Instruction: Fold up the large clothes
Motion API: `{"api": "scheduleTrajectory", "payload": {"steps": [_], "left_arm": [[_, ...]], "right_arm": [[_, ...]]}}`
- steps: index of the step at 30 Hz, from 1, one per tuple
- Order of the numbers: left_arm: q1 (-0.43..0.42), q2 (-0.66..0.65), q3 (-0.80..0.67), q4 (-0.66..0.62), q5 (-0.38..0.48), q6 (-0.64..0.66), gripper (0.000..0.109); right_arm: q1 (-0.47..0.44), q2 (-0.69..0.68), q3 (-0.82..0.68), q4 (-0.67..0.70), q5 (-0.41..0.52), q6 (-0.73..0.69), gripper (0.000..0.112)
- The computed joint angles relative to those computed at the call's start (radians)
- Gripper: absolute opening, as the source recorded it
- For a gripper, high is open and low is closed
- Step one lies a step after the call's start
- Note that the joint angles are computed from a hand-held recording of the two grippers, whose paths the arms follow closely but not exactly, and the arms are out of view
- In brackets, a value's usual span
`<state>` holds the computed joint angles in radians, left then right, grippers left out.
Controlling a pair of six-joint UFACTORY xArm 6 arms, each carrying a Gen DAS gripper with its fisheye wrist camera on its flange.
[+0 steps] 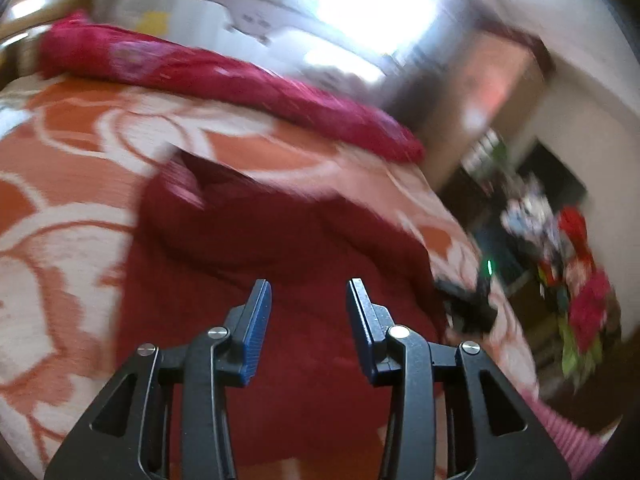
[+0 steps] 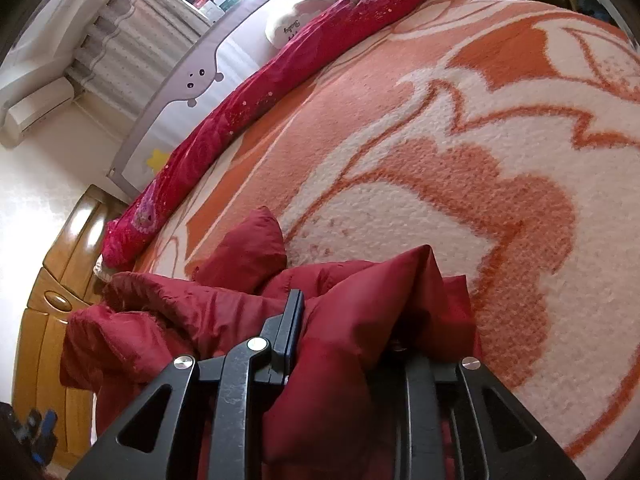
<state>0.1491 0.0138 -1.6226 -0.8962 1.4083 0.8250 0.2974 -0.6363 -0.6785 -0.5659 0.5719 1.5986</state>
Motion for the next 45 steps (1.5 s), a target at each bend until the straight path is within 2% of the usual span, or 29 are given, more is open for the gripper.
{"api": "scheduleTrajectory", "payload": {"steps": [4,7,9,11,13,15,16,18,22,26,33,37,45], "left_arm": [[-0.13,-0.028,0.08,0.127,-0.054,0.001,0.037],[-0.228,-0.018,0.131,0.29,-0.196,-0.071,0.037],[-0.246,0.029,0.12,0.327,-0.229,-0.121,0.037],[-0.243,0.073,0.092,0.321,-0.238,-0.15,0.033],[-0.245,0.091,0.074,0.323,-0.245,-0.17,0.031],[-0.254,0.096,0.071,0.335,-0.263,-0.183,0.031],[-0.26,0.09,0.08,0.341,-0.274,-0.187,0.031],[-0.27,0.098,0.072,0.358,-0.287,-0.199,0.031],[-0.287,0.115,0.045,0.384,-0.28,-0.236,0.031],[-0.269,0.138,0.005,0.402,-0.274,-0.24,0.029],[-0.263,0.292,-0.164,0.441,-0.259,-0.329,0.023],[-0.264,0.347,-0.212,0.458,-0.275,-0.36,0.023],[-0.291,0.397,-0.241,0.485,-0.324,-0.344,0.023]], "right_arm": [[-0.004,0.003,-0.011,0.041,-0.003,-0.039,0.026],[-0.017,-0.037,0.003,0.103,-0.034,-0.066,0.034],[-0.015,-0.084,0.011,0.095,-0.051,-0.046,0.039],[0.014,-0.136,-0.003,0.011,-0.034,0.007,0.046],[0.101,-0.163,-0.056,-0.143,0.082,0.09,0.061],[0.24,-0.149,-0.129,-0.304,0.235,0.135,0.065],[0.287,-0.125,-0.16,-0.334,0.28,0.11,0.065],[0.322,-0.036,-0.231,-0.267,0.3,-0.052,0.066],[0.312,0.176,-0.358,-0.049,0.318,-0.403,0.063],[0.248,0.3,-0.408,0.086,0.359,-0.534,0.063],[0.142,0.35,-0.404,0.131,0.31,-0.515,0.063],[0.086,0.347,-0.366,0.172,0.24,-0.493,0.062],[0.055,0.302,-0.271,0.126,0.153,-0.372,0.062]]}}
